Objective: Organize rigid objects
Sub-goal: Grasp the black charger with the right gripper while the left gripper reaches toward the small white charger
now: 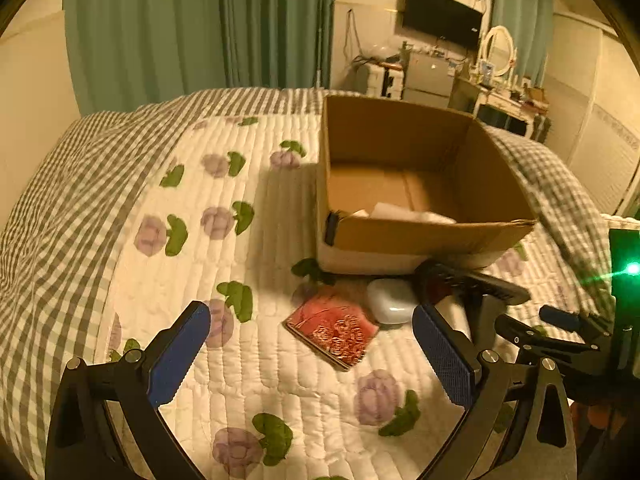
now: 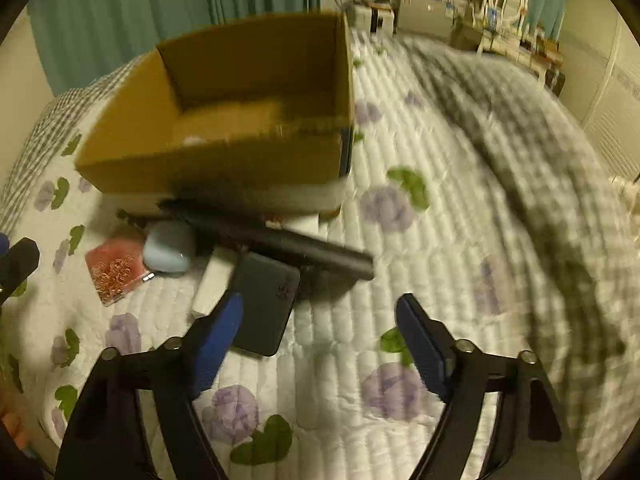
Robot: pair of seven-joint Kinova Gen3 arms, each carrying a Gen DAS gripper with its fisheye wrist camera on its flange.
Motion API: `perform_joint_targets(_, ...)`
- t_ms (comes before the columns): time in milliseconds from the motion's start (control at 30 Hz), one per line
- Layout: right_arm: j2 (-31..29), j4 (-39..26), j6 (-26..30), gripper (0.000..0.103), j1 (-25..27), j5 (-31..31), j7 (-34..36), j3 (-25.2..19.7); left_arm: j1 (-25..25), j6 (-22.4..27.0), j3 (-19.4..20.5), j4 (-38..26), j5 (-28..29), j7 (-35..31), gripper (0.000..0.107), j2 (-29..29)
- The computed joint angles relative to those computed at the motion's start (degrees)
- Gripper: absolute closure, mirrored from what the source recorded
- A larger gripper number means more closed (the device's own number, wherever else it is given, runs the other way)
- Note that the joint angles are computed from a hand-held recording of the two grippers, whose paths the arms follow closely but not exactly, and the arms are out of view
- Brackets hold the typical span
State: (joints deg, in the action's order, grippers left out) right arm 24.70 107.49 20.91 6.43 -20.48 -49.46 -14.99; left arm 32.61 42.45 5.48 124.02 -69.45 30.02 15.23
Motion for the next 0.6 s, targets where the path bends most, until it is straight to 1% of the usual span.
perform_joint_targets(67,2.4,-1.3,1.5,0.031,2.6,-2.5,1.6,-2.4,-0.7,-1.6,-0.2,0.0,-0.1,0.1,0.005,0.9)
perform_joint_targets(100,3.6,-2.1,2.6,0.035,2.7,-3.0,1.6,-2.5,-0.9,-2.4,-0.4,-0.1,-0.1,0.0,0.005,1.3)
perform_joint_targets(167,5.1,-2.8,3.3,0.035,4.2,-4.9,3.1,-4.1,-1.2,-3.3,-0.6,-0.9,1.2,-1.9,0.005,2.5)
perform_joint_targets(233,5.5,-2.7,2.7,0.035,3.6,-5.0,2.8,-3.9,-1.0,-3.3,-0.8,-2.1,3.3,-4.9,0.005,4.1)
perform_joint_targets(300,5.8,-2.8,2.3,0.035,2.1,-5.3,2.6,-2.9,-0.1,-3.6,-1.6,-2.5,4.0,-6.4,0.005,5.1)
perform_joint_targets(367,7.6,-4.7,5.6,0.038,3.3,-6.1,2.1,-4.1,0.7,-4.0,-2.4,-2.7,4.7,-7.4,0.005,5.5)
perform_joint_targets(400,8.2,-5.3,6.7,0.038,2.9,-6.6,1.8,-3.7,1.0,-4.1,-2.7,-2.8,5.2,-7.7,0.005,5.6)
perform_joint_targets(433,8.5,-5.3,7.0,0.047,2.1,-6.6,1.8,-3.2,1.3,-4.0,-2.9,-3.0,6.0,-8.1,0.005,5.8)
perform_joint_targets(467,9.1,-5.4,7.6,0.051,1.4,-6.0,2.1,-2.9,1.6,-4.1,-3.2,-3.1,6.4,-8.3,0.005,5.8)
perform_joint_targets(533,9.4,-4.6,6.4,0.053,1.4,-6.5,2.9,-3.3,2.1,-3.9,-3.7,-3.4,7.1,-9.1,0.005,6.0)
perform_joint_targets(600,9.5,-3.7,5.6,0.056,4.1,-8.5,5.1,-5.5,2.6,-3.5,-4.0,-3.9,7.8,-10.1,0.005,6.2)
